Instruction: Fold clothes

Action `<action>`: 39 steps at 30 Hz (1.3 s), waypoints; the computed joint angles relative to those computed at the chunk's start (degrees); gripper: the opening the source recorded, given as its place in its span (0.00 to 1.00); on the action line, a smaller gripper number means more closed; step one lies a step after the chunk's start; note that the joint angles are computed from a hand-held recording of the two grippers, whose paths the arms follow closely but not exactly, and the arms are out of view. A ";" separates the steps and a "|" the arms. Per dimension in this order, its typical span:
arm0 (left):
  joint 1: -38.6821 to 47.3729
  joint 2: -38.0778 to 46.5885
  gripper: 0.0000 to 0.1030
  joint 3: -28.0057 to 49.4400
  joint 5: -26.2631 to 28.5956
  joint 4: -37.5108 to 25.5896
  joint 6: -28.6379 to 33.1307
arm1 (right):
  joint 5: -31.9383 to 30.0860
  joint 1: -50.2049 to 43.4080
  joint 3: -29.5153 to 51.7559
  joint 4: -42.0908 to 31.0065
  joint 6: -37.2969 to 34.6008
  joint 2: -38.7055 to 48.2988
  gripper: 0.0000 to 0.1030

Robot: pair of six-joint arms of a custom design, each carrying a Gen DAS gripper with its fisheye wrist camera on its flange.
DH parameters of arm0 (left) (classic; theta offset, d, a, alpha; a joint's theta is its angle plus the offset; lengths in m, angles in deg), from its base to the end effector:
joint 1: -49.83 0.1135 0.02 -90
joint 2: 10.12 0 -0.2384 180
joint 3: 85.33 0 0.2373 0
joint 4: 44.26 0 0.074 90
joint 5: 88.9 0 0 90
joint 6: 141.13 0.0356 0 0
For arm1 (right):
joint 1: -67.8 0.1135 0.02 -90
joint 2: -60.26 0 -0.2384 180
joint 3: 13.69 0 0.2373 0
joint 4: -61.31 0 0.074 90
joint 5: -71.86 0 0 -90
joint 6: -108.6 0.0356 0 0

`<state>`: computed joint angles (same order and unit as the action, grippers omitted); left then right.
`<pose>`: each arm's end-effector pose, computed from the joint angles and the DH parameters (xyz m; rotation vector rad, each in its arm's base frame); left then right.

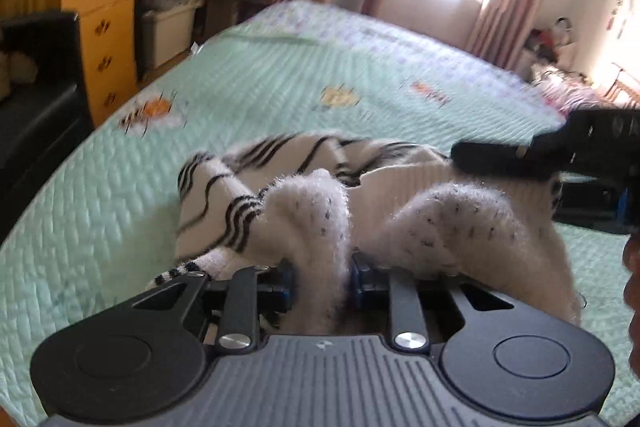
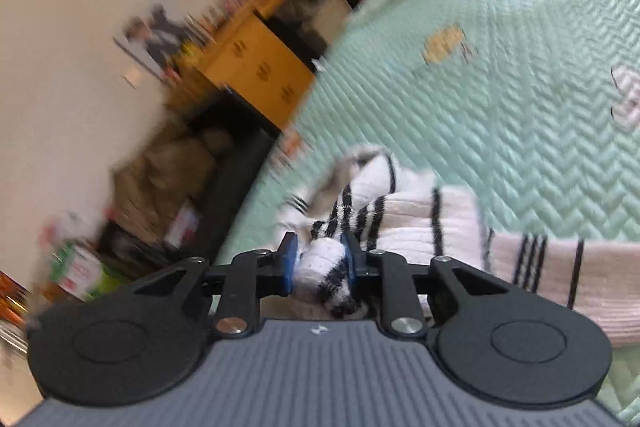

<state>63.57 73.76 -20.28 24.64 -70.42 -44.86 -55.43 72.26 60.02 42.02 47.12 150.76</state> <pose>0.2895 0.0562 0.1986 0.0480 2.2941 -0.3045 0.3293 0.0473 0.2231 0.0896 2.2383 1.0331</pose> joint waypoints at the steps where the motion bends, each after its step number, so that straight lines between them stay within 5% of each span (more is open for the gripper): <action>1: -0.84 -1.27 0.26 0.05 0.04 -0.31 -0.08 | -1.70 -1.43 -0.26 0.38 1.05 -1.48 0.16; 4: -4.64 -4.68 0.25 1.52 -0.70 -2.38 -0.49 | -6.74 -5.95 -0.49 1.15 4.15 -5.46 0.00; 5: -6.22 -5.57 0.17 2.21 -0.98 -2.65 -0.80 | -8.43 -7.40 0.06 0.46 3.72 -6.41 0.00; 7: -9.65 -7.09 0.17 3.70 -3.55 -3.24 -1.56 | -10.64 -10.49 3.36 -6.38 -1.58 -7.44 0.05; 9: -13.04 -7.98 0.32 4.41 -9.64 -3.92 -1.51 | -6.76 -12.46 4.12 -13.20 -7.81 -8.89 0.33; 10: -13.81 -7.44 0.38 4.44 -11.76 -4.31 -0.79 | -4.25 -13.51 3.85 -16.51 -11.00 -9.25 0.68; 11: -13.95 -6.64 0.48 4.06 -13.02 -4.34 -0.10 | -2.82 -14.70 2.93 -18.86 -13.52 -8.68 0.89; 14: -13.78 -2.11 0.80 2.33 -18.49 -3.16 0.20 | 0.14 -18.31 -0.03 -23.61 -19.76 -4.68 0.88; 18: -10.45 9.67 0.93 5.53 -20.91 -5.99 -2.99 | -0.12 -18.60 -0.19 -25.18 -21.28 5.49 0.88; 22: -8.70 18.00 0.99 11.26 -14.17 -8.29 -9.68 | -7.08 -14.86 -1.27 -16.24 -14.65 12.53 0.89; 24: -9.85 20.46 0.93 12.44 -12.15 -6.44 -11.37 | -8.61 -11.40 -2.04 -6.91 -6.63 16.44 0.80; 25: -10.38 21.56 0.86 12.83 -11.08 -4.88 -11.18 | -9.05 -9.92 -1.20 -5.02 -4.59 18.50 0.47; 26: -10.98 21.89 0.59 13.13 -10.26 -4.00 -10.97 | -9.34 -8.77 -0.41 -3.87 -2.73 19.88 0.30; 27: -11.36 21.61 0.43 13.69 -9.23 -3.99 -10.71 | -9.04 -8.07 -0.70 -2.15 -0.98 19.60 0.30; 30: -10.89 17.65 0.24 14.15 -4.52 -3.97 -9.96 | -8.95 -8.33 -3.89 2.67 0.18 12.45 0.26; 39: -10.45 3.32 0.21 21.26 2.20 -12.47 -9.00 | -15.67 -12.94 6.25 -2.44 4.23 -0.97 0.26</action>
